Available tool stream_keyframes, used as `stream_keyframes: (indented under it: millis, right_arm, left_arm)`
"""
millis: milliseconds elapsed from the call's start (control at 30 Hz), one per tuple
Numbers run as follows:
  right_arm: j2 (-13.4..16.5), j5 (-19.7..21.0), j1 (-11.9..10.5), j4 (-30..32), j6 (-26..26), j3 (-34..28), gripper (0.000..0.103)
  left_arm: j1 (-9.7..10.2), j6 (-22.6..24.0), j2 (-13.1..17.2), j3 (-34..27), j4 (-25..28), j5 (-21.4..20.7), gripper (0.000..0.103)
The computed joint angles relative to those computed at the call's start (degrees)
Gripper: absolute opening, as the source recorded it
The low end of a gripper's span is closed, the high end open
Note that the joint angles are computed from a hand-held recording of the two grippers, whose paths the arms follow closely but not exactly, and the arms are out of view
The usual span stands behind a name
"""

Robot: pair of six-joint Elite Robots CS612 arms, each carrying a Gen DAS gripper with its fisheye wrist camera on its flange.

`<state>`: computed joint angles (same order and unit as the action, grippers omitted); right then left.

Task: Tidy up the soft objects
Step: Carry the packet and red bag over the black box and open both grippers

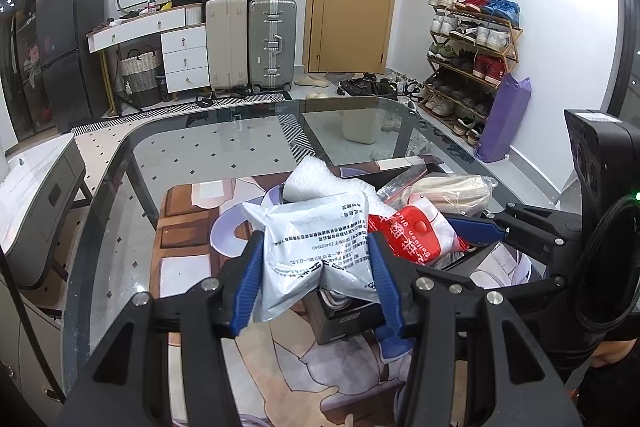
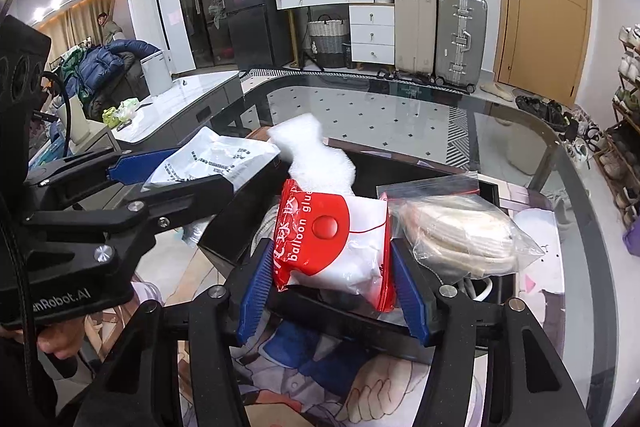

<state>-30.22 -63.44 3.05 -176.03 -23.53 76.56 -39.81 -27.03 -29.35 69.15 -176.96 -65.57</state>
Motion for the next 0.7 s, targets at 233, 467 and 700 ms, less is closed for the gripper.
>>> stream_keyframes:
  millis: [233,467,700]
  right_arm:
    - [0.16,-0.18,-0.24,-3.31,0.75,0.36,0.064]
    - [-0.07,-4.10,-0.12,-9.73,-1.54,1.98,0.070]
    - [-0.21,-4.13,-0.49,-12.78,-1.67,3.19,0.078]
  left_arm:
    - [-0.01,0.03,0.17,-0.55,0.56,0.37,0.050]
    - [0.10,0.23,0.59,-1.14,0.41,-0.27,0.050]
    - [0.02,1.56,1.34,-2.60,1.04,-1.63,0.050]
